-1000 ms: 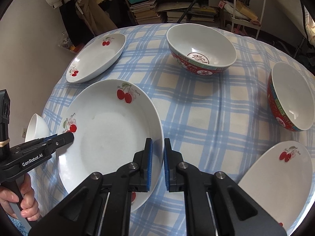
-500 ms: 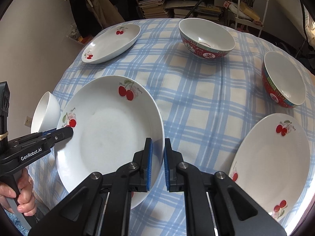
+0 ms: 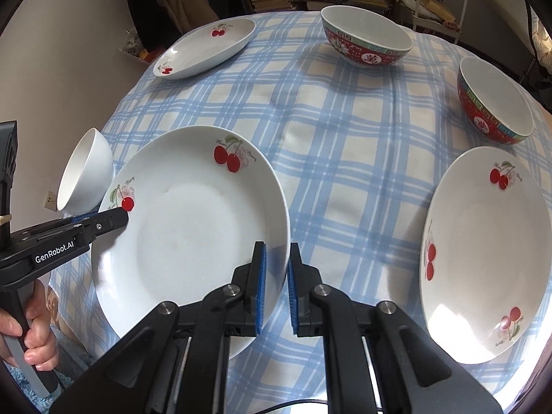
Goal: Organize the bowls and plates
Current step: 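Lift the large cherry plate off the cloth with both grippers, then carry the held plate across the table with both grippers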
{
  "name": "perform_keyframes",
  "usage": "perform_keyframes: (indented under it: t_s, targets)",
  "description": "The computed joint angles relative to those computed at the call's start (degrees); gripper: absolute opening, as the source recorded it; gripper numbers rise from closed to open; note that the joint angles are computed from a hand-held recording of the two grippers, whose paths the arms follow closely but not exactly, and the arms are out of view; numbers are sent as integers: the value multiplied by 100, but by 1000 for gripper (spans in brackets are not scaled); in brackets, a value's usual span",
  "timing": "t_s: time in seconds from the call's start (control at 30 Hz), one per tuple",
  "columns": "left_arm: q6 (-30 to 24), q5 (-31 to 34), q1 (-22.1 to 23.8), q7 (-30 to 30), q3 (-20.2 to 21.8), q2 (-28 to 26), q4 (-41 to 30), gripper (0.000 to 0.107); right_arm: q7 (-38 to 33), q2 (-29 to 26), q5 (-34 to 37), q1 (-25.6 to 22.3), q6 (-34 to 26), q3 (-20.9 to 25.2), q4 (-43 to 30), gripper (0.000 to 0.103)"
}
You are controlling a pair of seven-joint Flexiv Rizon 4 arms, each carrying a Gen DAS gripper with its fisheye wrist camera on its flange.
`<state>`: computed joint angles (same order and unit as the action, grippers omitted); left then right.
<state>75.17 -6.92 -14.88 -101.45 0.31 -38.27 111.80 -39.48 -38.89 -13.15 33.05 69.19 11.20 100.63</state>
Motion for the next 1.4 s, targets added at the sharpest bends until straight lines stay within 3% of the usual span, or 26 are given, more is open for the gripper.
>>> perform_keyframes:
  t_s: [0.67, 1.07, 1.4]
  targets:
    - [-306, -26, 17, 14, -62, -270, -255, 21, -124, -226, 362, -168, -244, 200, -182, 13]
    - [-600, 510, -424, -312, 394, -312, -612, 22, -244, -221, 352, -125, -429, 155, -270, 13]
    - [-362, 581, -300, -371, 312, -178, -587, 22, -104, -114, 258, -93, -240, 36, -175, 13]
